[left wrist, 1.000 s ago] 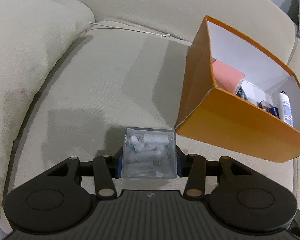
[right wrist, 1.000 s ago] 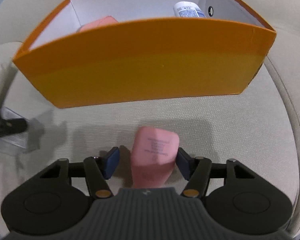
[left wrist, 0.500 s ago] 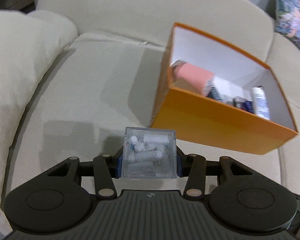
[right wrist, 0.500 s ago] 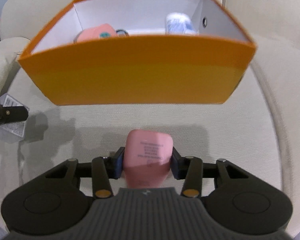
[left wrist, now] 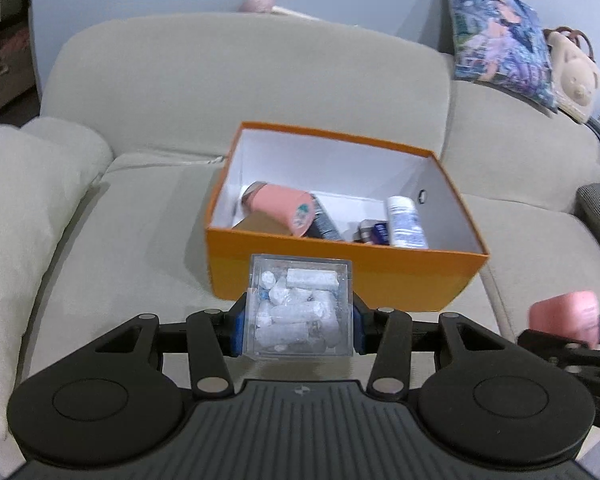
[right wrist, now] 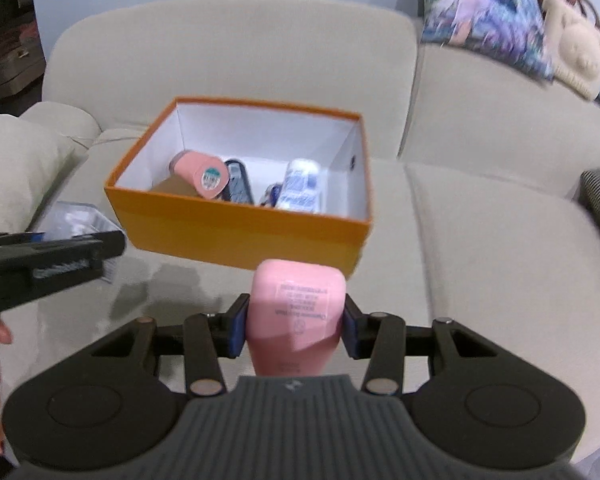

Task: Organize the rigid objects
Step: 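Lift the cube over the orange box with the left tool while the right tool carries the pink bottle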

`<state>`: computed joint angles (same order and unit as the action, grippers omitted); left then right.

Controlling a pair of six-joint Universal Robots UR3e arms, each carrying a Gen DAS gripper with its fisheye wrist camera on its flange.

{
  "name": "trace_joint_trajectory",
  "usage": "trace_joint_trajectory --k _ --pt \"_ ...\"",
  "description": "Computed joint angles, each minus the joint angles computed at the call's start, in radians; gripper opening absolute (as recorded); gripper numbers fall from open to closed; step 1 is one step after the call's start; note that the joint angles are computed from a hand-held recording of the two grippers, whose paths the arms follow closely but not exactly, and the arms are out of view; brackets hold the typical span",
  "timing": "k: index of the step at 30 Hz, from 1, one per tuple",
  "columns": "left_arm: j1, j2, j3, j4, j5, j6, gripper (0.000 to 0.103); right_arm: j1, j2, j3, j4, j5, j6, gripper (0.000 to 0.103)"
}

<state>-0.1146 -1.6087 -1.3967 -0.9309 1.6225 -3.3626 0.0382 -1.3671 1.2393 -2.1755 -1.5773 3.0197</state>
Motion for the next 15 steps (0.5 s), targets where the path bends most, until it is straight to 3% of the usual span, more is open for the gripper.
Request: trace_joint_trajectory --k 6,15 --pt "-0.109 -0.114 0.202 -0.069 0.100 -0.032 0.054 -0.093 -0.141 0.133 -0.015 0.113 -0.033 0.047" --pt "-0.196 -0.282 0.471 -0.171 0.202 -0.044 0.054 -0.174 -0.152 0.129 0.019 0.224 -0.030 0.047"
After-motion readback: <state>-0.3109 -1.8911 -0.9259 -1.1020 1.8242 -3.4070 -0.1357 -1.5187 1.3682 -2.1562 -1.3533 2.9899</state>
